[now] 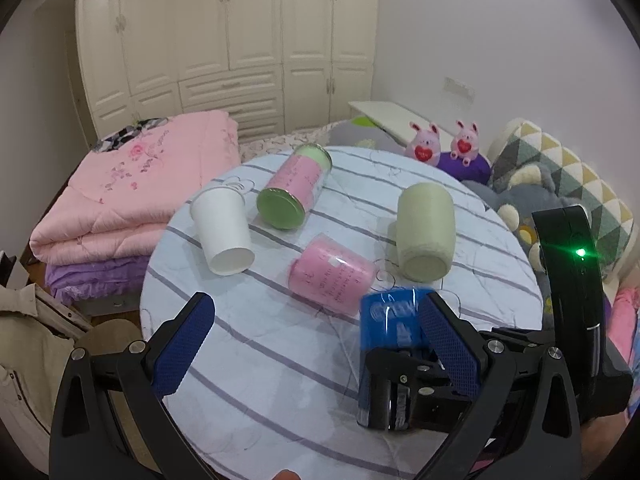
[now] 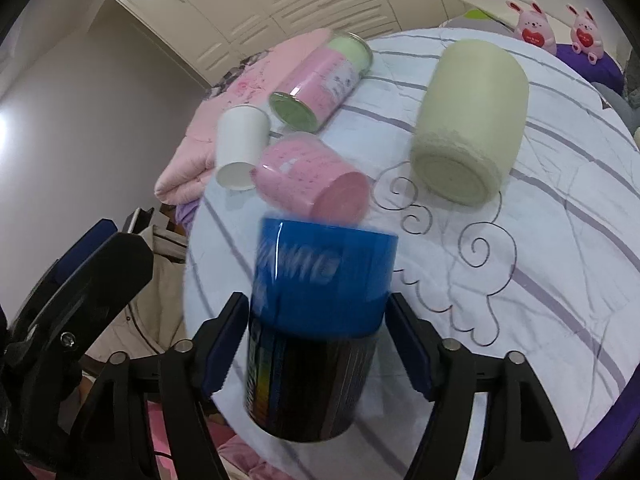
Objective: Flip cup upright
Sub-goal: 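Rotate the held can with the right tool toward the left tool, then grasp the can with the left tool while the right tool releases it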
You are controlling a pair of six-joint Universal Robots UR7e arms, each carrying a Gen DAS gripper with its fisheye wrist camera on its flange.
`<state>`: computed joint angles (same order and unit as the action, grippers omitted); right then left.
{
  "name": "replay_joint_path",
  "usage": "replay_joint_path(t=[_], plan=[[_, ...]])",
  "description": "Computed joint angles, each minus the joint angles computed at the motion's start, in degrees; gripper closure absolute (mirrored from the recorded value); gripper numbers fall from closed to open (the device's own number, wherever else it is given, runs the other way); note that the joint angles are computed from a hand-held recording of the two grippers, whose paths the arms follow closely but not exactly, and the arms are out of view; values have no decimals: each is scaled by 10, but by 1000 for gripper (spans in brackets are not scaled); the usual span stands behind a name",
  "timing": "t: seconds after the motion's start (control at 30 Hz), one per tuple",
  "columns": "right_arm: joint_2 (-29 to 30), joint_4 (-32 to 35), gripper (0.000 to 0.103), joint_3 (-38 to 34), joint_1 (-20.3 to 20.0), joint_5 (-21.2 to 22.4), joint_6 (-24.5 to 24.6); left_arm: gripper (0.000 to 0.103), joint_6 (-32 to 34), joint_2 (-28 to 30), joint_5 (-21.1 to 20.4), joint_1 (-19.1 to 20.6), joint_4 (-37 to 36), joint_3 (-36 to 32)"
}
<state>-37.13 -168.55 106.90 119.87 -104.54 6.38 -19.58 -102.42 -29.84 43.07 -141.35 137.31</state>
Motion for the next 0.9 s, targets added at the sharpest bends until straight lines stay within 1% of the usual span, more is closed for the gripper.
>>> replay_joint_path(t=[0.03,0.07,0.2,0.3,0.47,0.57,0.7,0.77,0.83,0.9], plan=[[1,1,24,0,-1,-8,1,0,3,5,-1,2,-2,-1],[-1,-1,22,4,-2,-11,0,0,3,11,-2,4,-3,-2],[-12,-32,22,26,-8,-3,1,0,3,22,-18,9,-9,-6],[-20,-48,21,37,-1,-20,-3,0,-3,26,-14,3,-7,-4],[-34,-93,20,57,27,-102,-31,0,-13,26,-12,-12,7,-2],[-44,-119,20,72,35,-135,-35,0,-23,24,-12,-22,16,-1],[-57,-147,20,92,52,-202,-43,0,-35,21,-6,-37,32,2],[-54,-165,20,93,61,-237,-49,0,-45,18,-2,-48,41,6],[-47,-187,20,91,74,-280,-66,0,-51,14,1,-56,47,10],[-33,-225,20,87,83,-315,-94,0,-58,10,6,-66,54,14]])
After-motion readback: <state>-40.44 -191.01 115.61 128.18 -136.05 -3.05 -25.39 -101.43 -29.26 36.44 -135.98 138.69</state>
